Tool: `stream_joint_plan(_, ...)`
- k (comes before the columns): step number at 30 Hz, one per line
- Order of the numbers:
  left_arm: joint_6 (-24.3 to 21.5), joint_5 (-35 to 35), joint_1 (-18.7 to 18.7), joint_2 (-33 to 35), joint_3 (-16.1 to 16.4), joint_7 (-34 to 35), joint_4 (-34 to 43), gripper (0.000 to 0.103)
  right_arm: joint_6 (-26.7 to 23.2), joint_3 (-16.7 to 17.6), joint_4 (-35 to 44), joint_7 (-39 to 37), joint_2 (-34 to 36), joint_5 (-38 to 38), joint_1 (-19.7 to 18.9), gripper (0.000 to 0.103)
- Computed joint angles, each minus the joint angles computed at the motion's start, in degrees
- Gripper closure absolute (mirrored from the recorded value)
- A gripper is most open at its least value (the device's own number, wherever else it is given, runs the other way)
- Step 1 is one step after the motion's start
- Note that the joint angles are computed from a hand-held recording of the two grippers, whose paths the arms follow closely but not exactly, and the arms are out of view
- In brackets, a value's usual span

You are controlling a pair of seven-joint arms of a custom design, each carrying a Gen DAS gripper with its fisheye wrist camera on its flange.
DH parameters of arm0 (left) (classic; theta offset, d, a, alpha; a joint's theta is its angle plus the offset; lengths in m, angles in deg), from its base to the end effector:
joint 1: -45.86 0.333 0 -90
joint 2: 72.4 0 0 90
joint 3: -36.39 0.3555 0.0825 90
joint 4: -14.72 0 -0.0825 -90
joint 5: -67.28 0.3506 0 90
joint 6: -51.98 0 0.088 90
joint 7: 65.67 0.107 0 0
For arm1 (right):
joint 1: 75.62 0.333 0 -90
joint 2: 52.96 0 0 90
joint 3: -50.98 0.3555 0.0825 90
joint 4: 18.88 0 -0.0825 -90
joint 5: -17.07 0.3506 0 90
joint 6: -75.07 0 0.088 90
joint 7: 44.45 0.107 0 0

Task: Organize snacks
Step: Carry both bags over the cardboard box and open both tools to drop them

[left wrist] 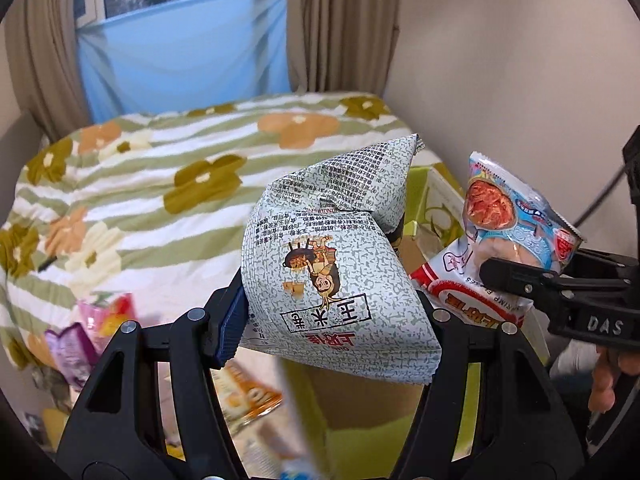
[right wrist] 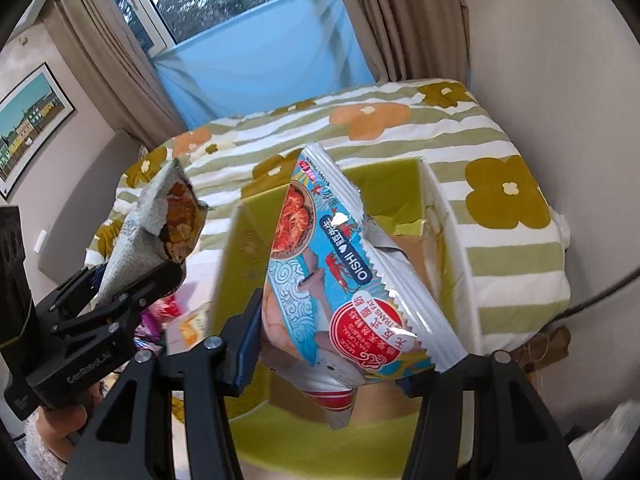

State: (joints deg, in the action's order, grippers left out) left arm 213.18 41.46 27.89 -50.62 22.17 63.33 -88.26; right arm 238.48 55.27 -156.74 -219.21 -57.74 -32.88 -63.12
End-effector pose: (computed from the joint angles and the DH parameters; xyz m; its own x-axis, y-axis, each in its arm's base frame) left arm 0.5937 -0.3204 0.4672 -0.7358 -0.6762 0.0378 -0.5298 0.5399 -0.6540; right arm 0.4493 0.1792 0.4526 -0.4518 -0.8398 -0.3010 -0.6469 0.5407 -0.5377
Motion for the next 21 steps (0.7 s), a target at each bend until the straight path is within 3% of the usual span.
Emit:
stream_joint_plan(3, -1.10, 9.10, -6.66, 3.99, 5.72, -11.00, 4.17, 0.044, 4.24, -2.56, -1.11, -8.28, 1.40, 4.49, -1.12, 0.053)
stream_joint_plan(5, -1.87, 12.71, -8.98, 6.04, 8.12, -15.58, 6.36, 0.041, 6.71, -3.53, -1.73, -13.08, 2.45, 7.31, -1.96, 0.053)
stream_joint_plan(6, -3.08, 14.05, -9.82, 7.35, 8.77, -17.68, 8.13, 0.031, 7.18, -3.67, -1.81, -14.91, 2.86, 8.62, -2.22, 0.053)
stream_joint_plan(7, -3.96, 15.08, -10.35, 8.25, 9.24, -19.58, 9.21, 0.011, 7.07, -3.65, -1.95, -16.27, 3.09, 9.69, -2.38, 0.053)
stream_joint_plan(9, -3.10, 17.06, -11.22, 8.94, 10.18, -22.95, 9.52, 0.001, 6.34, -3.90, -1.92, -21.06, 3.80, 13.94, -2.66, 0.053)
stream_joint_plan(11, -2.42, 17.37, -10.20, 8.79, 9.03, -22.84, 8.97, 0.001, 7.46, -3.98, -2.52, -23.96, 4.18, 17.21, -2.92, 0.053)
stream_joint_plan(15, -1.61, 19.97, -10.30, 7.82, 9.89, -23.72, 6.97, 0.001, 8.90, -3.96, -3.29, -28.02, 5.20, 21.15, -3.38, 0.053)
stream_joint_plan(21, 0.56, 19.39, -7.81, 4.17, 8.94, -23.05, 1.75, 0.001, 7.13, -3.35, -2.64, -32.00, 4.82, 24.69, -3.11, 0.053)
